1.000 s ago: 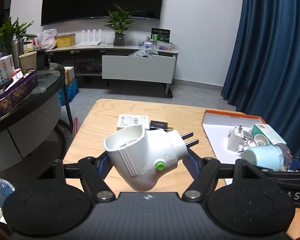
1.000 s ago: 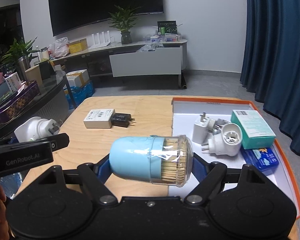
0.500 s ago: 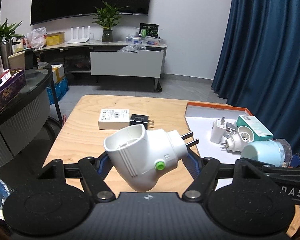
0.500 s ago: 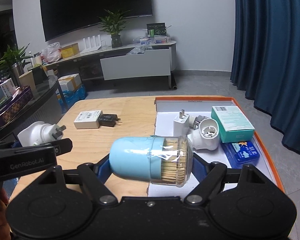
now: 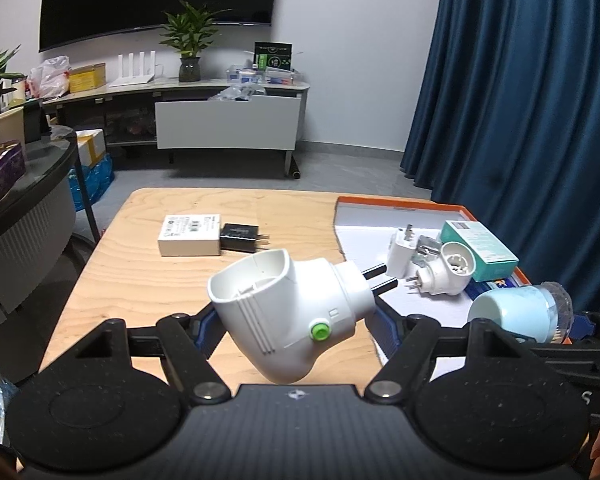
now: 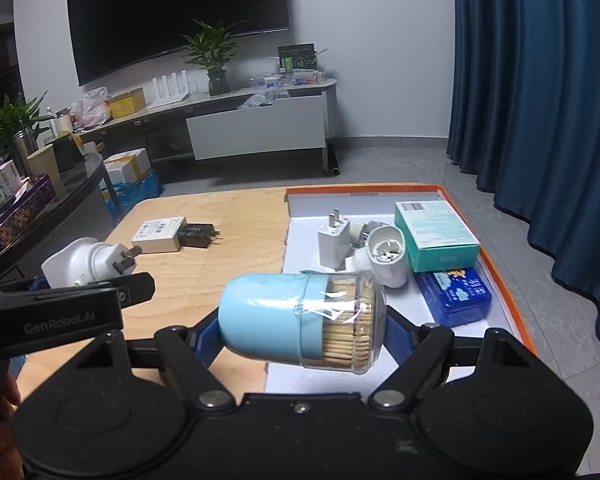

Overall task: Organize rigid objects
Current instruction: 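Carry the white plug adapter and blue toothpick jar over the open white box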

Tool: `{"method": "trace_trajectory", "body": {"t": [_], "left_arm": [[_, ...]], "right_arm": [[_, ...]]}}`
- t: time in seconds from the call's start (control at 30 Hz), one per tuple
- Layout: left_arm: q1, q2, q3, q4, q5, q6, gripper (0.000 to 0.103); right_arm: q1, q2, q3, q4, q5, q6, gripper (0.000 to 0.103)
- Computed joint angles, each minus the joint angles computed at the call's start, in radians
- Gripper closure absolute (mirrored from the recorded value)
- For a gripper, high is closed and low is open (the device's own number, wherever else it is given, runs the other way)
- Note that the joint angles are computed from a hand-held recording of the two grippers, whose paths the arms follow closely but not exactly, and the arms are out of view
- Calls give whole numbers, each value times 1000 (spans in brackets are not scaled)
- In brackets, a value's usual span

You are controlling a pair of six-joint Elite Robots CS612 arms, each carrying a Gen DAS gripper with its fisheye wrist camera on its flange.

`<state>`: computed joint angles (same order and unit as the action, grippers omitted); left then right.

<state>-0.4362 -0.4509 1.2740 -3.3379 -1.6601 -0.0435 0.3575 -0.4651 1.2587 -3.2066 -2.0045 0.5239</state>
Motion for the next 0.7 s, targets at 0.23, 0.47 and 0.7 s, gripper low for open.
{"method": "trace_trajectory", "body": {"t": [0.23, 0.47, 0.7], "left_arm": [[-8, 0, 3, -2, -15, 13, 29], [-15, -2, 6, -2, -25, 25, 29], [-19, 0, 2, 3, -35, 34, 29]], "right_arm": [[-3, -9, 20, -9, -13, 15, 8], [-4, -17, 39, -16, -28, 26, 8], [-7, -28, 62, -21, -44, 39, 8]]}}
